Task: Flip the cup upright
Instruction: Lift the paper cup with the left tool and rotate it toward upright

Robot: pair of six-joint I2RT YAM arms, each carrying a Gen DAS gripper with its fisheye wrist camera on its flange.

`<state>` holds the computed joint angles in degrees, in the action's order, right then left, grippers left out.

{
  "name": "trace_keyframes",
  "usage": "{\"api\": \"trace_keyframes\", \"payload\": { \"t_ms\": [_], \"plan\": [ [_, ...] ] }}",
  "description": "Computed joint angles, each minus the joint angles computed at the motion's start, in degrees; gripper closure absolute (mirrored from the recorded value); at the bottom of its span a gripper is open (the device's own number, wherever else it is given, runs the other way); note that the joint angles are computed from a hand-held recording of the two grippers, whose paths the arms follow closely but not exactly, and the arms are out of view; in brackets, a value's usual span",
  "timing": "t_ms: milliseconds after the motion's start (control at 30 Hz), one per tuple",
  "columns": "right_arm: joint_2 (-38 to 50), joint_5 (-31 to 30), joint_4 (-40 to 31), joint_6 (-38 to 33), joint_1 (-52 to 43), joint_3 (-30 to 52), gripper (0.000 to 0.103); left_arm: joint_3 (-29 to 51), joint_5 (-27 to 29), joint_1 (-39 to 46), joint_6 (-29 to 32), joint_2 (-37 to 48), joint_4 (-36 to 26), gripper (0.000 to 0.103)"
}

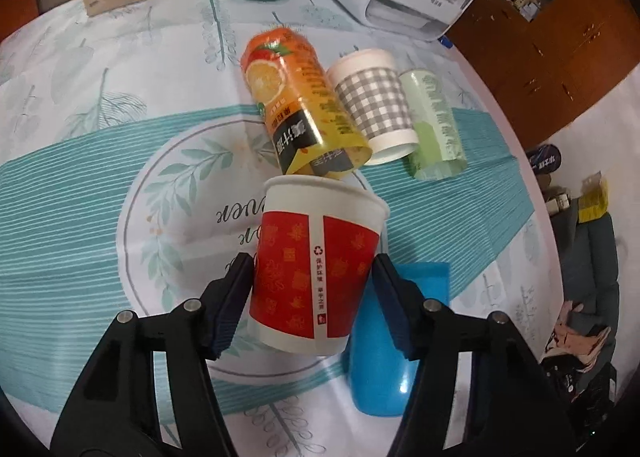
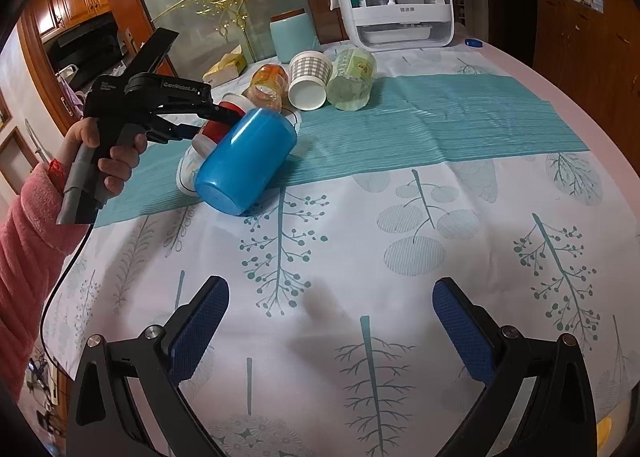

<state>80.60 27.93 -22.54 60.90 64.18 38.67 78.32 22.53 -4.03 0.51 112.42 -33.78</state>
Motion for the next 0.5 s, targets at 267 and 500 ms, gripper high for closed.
{"api": "trace_keyframes", "payload": {
  "t_ms": [267, 500],
  "plan": [
    [-3.52, 1.84, -4.35, 2.14, 3.32, 1.36, 0.0, -7.94, -5.42, 0.27, -3.35, -14.31, -7.45, 0.045],
    [-6.12, 2.21, -7.75, 7.14, 8.67, 1.68, 0.0, -23.13, -3.51, 1.11, -9.68, -32.38, -12.05, 0.045]
  ]
}}
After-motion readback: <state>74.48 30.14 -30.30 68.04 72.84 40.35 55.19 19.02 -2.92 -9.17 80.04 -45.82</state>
